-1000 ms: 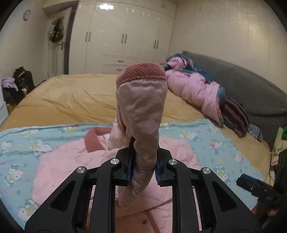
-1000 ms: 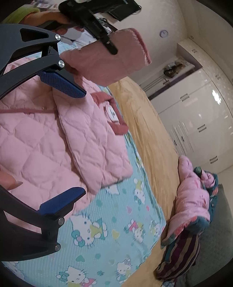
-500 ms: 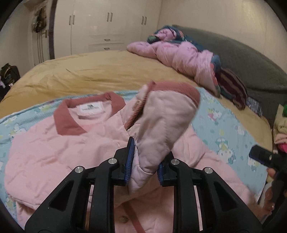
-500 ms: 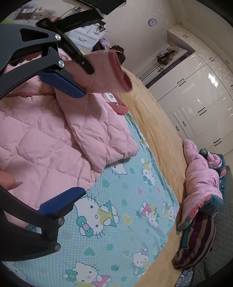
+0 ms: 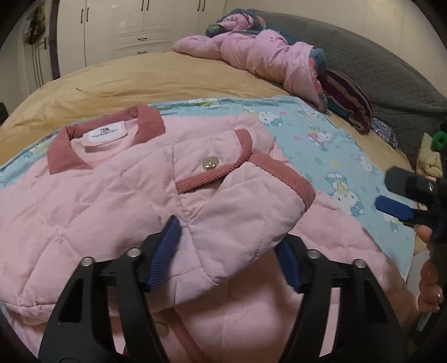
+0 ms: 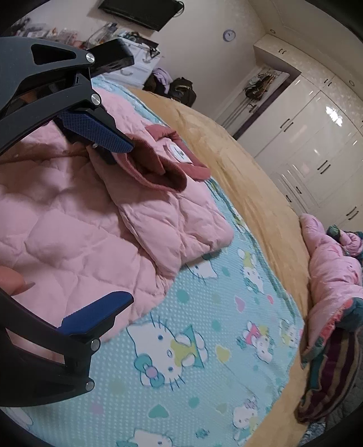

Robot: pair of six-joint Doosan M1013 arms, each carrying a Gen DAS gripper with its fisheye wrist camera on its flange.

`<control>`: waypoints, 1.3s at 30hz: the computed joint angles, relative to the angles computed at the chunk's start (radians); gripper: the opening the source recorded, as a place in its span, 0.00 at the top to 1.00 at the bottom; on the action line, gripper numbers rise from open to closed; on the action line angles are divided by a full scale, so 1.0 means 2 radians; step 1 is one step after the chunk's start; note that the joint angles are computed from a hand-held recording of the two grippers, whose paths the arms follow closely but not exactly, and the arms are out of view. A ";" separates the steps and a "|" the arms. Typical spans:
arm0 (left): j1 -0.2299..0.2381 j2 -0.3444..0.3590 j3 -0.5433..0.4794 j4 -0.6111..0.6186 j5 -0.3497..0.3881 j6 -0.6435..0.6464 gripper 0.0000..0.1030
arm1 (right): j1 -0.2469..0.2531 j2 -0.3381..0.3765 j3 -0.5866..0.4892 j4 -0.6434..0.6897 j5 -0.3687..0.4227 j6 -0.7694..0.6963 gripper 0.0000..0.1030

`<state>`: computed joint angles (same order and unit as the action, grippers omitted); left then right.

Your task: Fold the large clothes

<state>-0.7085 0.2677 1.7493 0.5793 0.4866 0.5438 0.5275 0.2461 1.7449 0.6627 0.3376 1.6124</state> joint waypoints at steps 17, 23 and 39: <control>0.010 -0.140 0.125 0.140 0.035 -0.242 0.09 | 0.006 0.104 -0.115 0.142 0.150 -0.081 0.04; 0.035 -0.197 0.168 0.176 0.097 -0.357 0.09 | 0.020 0.112 -0.135 0.071 0.150 -0.025 0.55; 0.045 -0.214 0.168 0.188 0.115 -0.361 0.09 | 0.043 0.074 -0.189 -0.040 0.050 -0.168 0.89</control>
<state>-0.6191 -0.1607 2.0854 0.9555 0.7156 -0.1782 0.6132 0.3946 1.3662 0.5822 0.4384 1.2760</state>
